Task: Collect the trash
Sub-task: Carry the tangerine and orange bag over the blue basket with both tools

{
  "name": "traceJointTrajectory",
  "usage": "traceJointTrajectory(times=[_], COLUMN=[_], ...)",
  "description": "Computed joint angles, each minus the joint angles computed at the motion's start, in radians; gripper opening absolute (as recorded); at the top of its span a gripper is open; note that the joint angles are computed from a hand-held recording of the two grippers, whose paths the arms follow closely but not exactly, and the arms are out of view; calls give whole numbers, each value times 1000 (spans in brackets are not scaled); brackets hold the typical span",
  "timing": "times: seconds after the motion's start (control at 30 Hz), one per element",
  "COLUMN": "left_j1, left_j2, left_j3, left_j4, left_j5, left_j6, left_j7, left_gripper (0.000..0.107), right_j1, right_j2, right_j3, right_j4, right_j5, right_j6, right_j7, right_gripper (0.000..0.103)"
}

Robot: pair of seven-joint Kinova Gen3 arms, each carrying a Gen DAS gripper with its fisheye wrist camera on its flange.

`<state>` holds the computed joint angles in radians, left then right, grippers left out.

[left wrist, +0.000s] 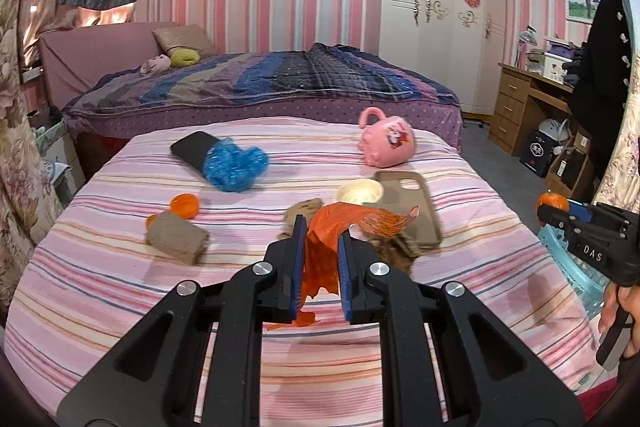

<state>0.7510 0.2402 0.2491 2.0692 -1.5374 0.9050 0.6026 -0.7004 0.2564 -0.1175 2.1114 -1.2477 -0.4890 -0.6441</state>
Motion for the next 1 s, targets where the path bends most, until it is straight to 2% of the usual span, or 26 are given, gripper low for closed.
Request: traceJointTrajectory(times=[0.3, 0.63, 1.0], left_j1=[21, 94, 193], left_j2=[70, 176, 322], left_j3=[-12, -62, -135], left_j4=[-95, -268, -504], left_j5=[-23, 24, 65], left_j6=[-59, -102, -242], left_j7=[-28, -194, -300], left_gripper=[13, 13, 13], right_j1=[75, 216, 299], right_j2=[-59, -102, -99], right_j3=[19, 64, 104], right_j4=[91, 179, 216], right_j5=[82, 192, 255], right_j6=[-24, -9, 16], right_j7=[-125, -263, -330], right_gripper=[26, 27, 27])
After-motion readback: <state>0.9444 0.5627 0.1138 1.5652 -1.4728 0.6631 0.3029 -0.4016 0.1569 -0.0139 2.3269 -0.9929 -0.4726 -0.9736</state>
